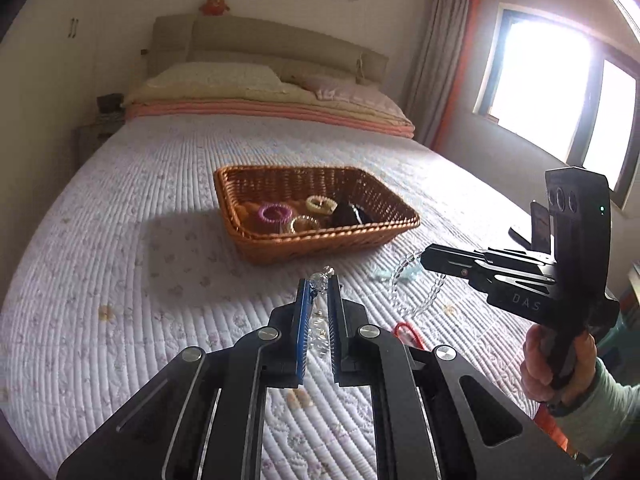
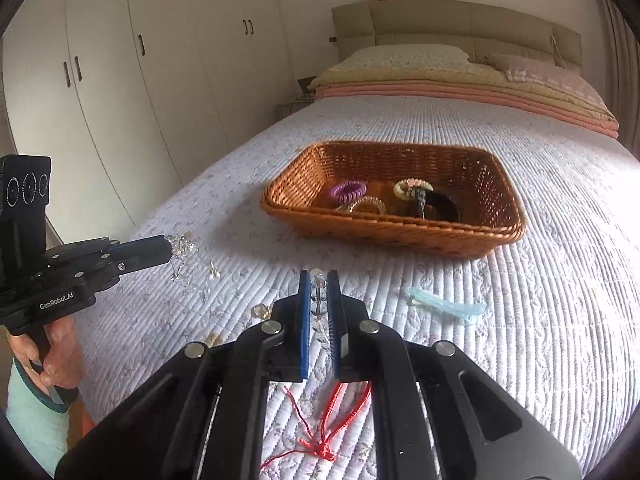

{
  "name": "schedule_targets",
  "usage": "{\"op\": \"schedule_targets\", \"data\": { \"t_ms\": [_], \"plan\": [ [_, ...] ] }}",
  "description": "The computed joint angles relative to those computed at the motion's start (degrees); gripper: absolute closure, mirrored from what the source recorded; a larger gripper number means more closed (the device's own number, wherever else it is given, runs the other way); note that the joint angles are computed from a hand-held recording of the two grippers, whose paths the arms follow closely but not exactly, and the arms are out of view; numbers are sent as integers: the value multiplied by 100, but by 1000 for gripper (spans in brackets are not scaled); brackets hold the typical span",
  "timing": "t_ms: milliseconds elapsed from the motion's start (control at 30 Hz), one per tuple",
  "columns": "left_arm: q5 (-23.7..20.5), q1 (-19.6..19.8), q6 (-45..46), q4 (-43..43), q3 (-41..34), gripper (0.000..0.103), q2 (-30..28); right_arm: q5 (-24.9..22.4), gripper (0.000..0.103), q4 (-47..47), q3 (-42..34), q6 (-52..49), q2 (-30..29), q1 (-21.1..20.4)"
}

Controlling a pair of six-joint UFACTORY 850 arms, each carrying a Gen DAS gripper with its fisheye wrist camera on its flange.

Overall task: Organize jewelry
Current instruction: 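Carry bracelet and chain charm into the wicker basket and open both tools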

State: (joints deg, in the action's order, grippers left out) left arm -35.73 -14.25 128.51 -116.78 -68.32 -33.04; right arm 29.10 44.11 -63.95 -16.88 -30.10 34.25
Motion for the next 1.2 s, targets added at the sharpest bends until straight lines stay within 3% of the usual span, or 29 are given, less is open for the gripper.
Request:
{"op": "schedule_targets", "data": {
  "t_ms": [100,200,467,733,833,933,1067,1200],
  "plan": [
    [-325,32,-435,402,-295,96,-57,17,97,-128,-15,-12,155,-65],
    [-369,-19,-709,536,-698,96,-192,-111,97,-185,-161,-109,229,-179],
    [83,-276,-1663,932,-2330,96,-1121,-363,97,520,-1070,-1190,-131,-585],
    [975,-525,-3340,2255,-4156,96,-2430,-1345,97,1076,-2393,-1715,-1101,-1110],
    [829,-507,-4619,3202,-4844,96,-2958,-1839,97,678,-2760,-948,-1451,-1311],
    [906,-515,-5107,3540,-5120,96,-3220,-2033,97,1066,-2984,-1122,-1710,-1398],
    [1052,-538,-5504,3924,-5288,95,-3360,-2022,97,2343,-3114,-2370,-1857,-1386],
    [968,-517,-5636,4058,-5245,92,-3313,-2102,96,1508,-3027,-1482,-1814,-1426]
  ]
}}
